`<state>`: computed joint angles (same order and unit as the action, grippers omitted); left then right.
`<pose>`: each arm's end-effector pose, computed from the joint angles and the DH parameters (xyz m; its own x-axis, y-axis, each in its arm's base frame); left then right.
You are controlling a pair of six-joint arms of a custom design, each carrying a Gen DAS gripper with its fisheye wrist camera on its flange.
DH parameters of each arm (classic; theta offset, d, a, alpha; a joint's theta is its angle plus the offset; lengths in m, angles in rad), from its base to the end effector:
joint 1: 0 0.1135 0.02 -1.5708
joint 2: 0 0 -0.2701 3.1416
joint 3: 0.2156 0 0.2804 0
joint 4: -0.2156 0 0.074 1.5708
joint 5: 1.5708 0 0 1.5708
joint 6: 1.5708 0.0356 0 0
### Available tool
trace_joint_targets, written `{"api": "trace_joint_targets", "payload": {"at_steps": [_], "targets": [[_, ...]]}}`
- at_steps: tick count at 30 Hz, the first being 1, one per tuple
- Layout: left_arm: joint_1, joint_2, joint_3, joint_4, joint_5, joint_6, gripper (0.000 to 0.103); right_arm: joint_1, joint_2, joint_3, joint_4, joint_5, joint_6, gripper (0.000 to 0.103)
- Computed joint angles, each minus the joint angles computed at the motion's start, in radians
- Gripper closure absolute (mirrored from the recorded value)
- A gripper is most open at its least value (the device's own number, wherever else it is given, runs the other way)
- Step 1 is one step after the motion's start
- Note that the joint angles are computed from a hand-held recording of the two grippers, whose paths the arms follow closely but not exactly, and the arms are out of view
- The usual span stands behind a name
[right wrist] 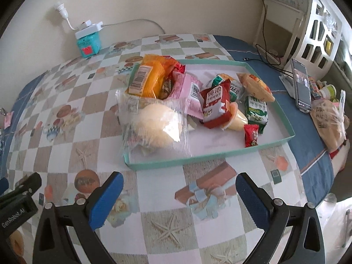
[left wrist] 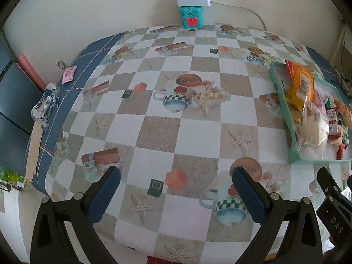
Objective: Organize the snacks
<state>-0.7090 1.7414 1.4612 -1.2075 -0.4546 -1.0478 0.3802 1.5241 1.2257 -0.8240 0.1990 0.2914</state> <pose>0.2792 -0.2189 0.2560 -0.8606 -0.2872 -0.4205 -0.3769 0.9146 0.1467 0.3128 0.1174 0.2620 -0.8832 -0.0497 -0.4664 -0.0318 0.9984 -0.0461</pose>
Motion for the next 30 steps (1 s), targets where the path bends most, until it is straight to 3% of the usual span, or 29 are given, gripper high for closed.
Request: {"api": "trace_joint_targets", "payload": {"at_steps": [9,30], "targets": [[-0.002,-0.049,-0.061,0.024,0.017,0.001,0.002,0.017,-0.033,-0.022,-0.014,0.028,0.008,0.0],[0.006,-0.055,-0.068,0.041,0.021,0.035,0.002,0.013,-0.003,-0.009,-0.025,0.02,0.01,0.0]]}}
